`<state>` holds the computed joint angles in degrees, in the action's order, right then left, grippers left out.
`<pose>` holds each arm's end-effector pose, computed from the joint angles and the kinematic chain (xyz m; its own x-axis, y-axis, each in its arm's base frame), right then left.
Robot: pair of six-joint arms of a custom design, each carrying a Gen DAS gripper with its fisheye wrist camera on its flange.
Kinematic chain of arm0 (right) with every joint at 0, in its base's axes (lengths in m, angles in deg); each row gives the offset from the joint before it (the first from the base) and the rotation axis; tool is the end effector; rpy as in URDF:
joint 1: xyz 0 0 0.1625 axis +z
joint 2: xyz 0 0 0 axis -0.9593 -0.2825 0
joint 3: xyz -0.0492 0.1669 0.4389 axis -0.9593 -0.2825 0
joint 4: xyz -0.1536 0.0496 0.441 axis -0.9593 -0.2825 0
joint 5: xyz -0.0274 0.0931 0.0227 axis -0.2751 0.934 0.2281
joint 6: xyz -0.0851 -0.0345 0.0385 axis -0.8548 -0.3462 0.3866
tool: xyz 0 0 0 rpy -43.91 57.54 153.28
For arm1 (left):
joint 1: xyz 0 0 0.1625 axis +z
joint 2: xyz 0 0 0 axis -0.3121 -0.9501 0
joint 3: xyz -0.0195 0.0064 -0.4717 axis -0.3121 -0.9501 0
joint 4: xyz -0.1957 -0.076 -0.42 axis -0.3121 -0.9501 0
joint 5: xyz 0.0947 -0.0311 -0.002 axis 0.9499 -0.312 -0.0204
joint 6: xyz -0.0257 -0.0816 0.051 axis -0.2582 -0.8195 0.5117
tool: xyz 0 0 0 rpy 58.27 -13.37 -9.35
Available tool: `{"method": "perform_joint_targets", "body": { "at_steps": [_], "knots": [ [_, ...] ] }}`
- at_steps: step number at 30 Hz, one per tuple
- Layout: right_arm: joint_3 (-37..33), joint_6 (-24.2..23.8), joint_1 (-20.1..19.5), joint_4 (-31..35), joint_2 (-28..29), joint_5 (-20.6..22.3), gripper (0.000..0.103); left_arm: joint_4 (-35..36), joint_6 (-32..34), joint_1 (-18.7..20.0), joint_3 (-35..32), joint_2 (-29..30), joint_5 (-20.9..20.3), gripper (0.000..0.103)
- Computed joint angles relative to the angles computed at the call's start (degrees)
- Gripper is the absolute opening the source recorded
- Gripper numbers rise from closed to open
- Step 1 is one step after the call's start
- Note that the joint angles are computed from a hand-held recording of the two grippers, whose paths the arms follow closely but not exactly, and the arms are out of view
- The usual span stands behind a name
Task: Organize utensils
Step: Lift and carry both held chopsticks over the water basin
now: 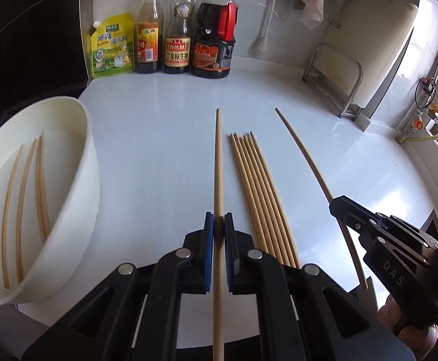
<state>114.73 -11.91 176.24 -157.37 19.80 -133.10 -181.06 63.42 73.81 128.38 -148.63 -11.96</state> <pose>0.2504 -0.6599 0.1252 -0.8311 -0.2997 0.4684 -0.5159 0.7301 -0.4482 -0.1930 -0.6477 0.2136 -0.7957 0.0221 -0.6053 0.3945 0.7772 -0.4902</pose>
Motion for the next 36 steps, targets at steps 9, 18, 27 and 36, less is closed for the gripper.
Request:
{"method": "perform_joint_targets", "body": {
  "at_steps": [9, 18, 27, 36],
  "knots": [
    [-5.0, -0.3, 4.8, 1.7, 3.8, 2.4, 0.006, -6.9, 6.0, -0.2, 2.3, -6.8, 3.4, 0.008],
    [-15.1, -1.0, 10.2, 7.6, 12.0, 6.6, 0.006, -9.8, 9.4, 2.9, 2.8, -12.9, 7.8, 0.008],
    [-25.5, 0.2, 13.3, 18.1, 20.9, 5.6, 0.006, -5.1, 6.9, 9.0, 1.3, -15.3, 7.3, 0.008],
    [-31.5, 1.1, 14.2, 26.4, 26.0, 2.3, 0.006, -0.6, 3.1, 13.0, -0.2, -14.9, 5.5, 0.008]
  ]
}}
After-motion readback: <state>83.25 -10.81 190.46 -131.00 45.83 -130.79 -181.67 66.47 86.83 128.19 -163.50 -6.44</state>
